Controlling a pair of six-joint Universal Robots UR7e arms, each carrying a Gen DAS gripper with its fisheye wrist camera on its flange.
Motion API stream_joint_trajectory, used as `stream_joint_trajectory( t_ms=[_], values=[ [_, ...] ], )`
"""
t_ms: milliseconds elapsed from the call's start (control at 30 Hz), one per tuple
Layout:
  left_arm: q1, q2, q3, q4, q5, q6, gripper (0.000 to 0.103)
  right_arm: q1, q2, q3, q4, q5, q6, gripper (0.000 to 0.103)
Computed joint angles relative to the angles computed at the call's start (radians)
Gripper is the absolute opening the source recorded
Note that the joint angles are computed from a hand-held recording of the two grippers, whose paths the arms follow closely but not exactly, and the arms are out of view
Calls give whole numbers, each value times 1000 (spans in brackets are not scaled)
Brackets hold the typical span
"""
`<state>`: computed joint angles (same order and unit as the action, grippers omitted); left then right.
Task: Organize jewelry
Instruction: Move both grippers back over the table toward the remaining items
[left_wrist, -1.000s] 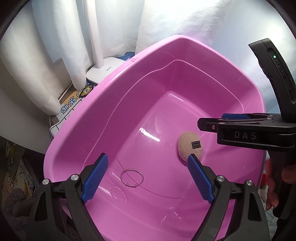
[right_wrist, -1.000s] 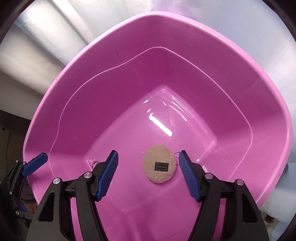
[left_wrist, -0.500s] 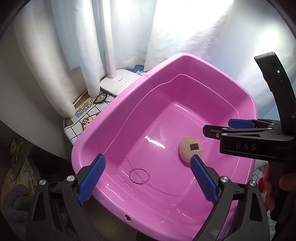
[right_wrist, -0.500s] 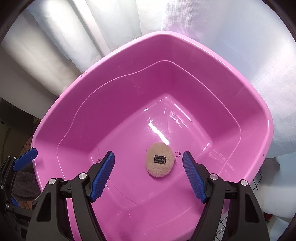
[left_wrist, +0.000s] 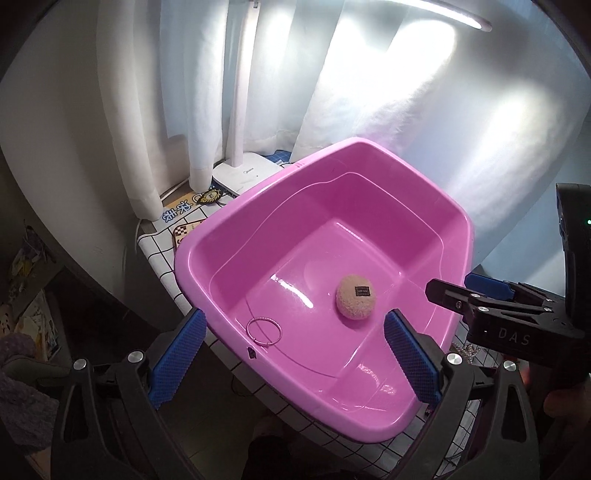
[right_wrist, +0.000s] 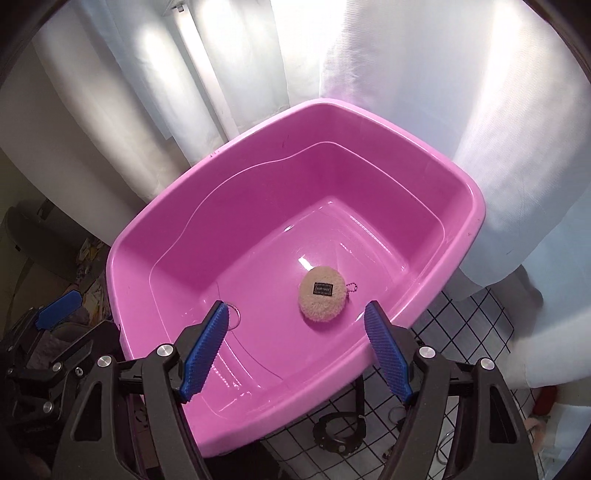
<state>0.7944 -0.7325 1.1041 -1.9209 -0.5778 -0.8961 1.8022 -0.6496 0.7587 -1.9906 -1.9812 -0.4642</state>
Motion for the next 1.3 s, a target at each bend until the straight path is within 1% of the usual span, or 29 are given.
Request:
stream_joint_trajectory(
  t_ms=[200, 367, 467, 567, 700, 767, 867, 1000, 1133, 1300],
  values=[
    [-47, -8, 61, -38, 26, -26, 95, -38, -215, 315, -196, 11, -17, 72],
    [-91, 14, 82, -60, 31, -8, 96, -105, -417, 555, -323, 40, -4, 72],
    [-116, 30, 93, -65, 21, 4, 96, -168, -537, 682, -384, 47, 2, 72],
    [-140, 48, 101, -68, 11, 7, 96, -244, -651, 787, -436, 30, 11, 73],
    [-164, 76, 103, -64, -18, 0, 96, -354, -779, 890, -466, 25, 45, 73],
    [-175, 92, 102, -60, -34, -3, 96, -410, -837, 931, -473, 41, 58, 73],
    [-189, 119, 105, -66, -55, 7, 96, -472, -893, 965, -469, 51, 77, 73],
    [-203, 154, 115, -83, -93, 23, 96, -540, -948, 1007, -484, 94, 64, 73],
    [-209, 182, 121, -73, -137, 14, 96, -579, -971, 1041, -499, 138, 43, 73],
    [-211, 190, 145, -49, -147, -21, 96, -606, -969, 1065, -524, 180, 29, 73]
  ],
)
